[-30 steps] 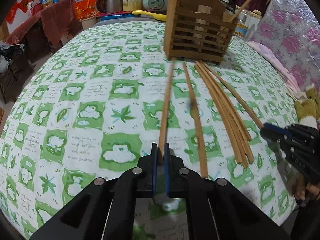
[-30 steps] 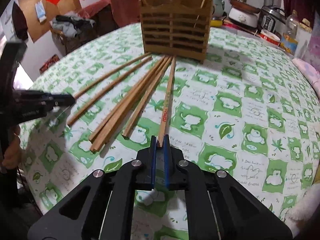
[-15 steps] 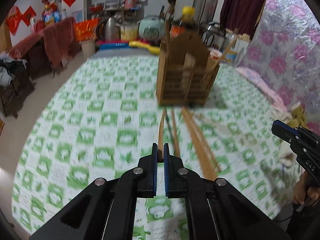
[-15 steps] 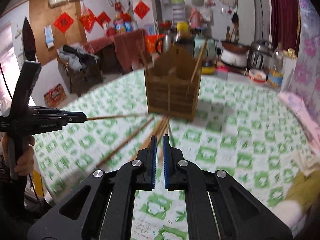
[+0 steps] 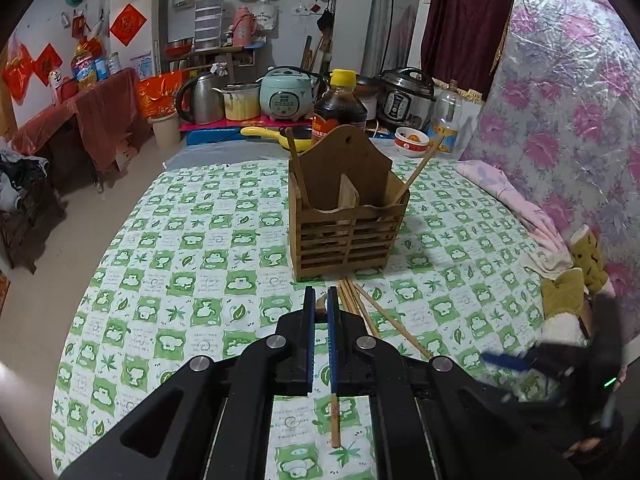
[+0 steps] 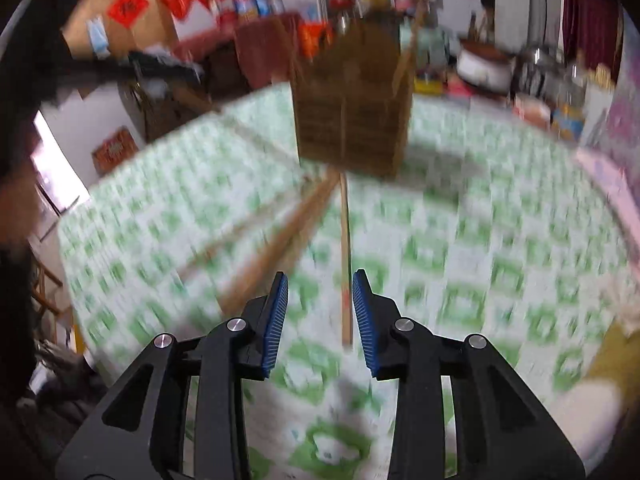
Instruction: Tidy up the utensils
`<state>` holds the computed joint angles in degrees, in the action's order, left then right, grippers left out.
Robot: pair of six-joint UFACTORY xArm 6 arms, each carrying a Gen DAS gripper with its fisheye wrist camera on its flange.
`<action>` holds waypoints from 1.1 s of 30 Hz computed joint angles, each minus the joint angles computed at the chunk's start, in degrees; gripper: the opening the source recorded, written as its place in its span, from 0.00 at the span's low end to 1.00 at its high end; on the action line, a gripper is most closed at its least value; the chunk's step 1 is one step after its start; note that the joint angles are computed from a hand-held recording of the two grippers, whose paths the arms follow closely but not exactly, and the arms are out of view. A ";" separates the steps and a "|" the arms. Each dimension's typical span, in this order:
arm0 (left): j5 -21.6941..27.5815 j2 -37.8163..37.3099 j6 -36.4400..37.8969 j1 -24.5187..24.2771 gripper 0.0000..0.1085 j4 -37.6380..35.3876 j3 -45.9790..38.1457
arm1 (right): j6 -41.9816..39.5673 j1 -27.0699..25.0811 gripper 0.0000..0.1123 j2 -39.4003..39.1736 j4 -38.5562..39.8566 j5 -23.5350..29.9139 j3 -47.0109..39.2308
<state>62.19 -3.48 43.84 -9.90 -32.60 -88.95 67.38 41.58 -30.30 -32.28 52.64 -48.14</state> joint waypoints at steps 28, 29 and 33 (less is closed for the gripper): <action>-0.28 5.97 -4.55 -5.24 0.05 1.90 -15.31 | -4.97 -3.93 0.06 1.13 -12.67 2.31 -15.81; -0.04 7.04 -5.13 -5.51 0.05 1.93 -17.53 | -5.64 -4.11 0.06 1.84 -12.76 2.45 -17.00; 0.99 12.66 -8.59 -6.37 0.05 1.79 -28.43 | -8.31 -6.25 0.06 4.42 -13.60 1.72 -22.00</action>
<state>63.18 9.18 35.25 -16.27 -30.80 -117.38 59.07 35.33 -25.88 -45.88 54.36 -70.13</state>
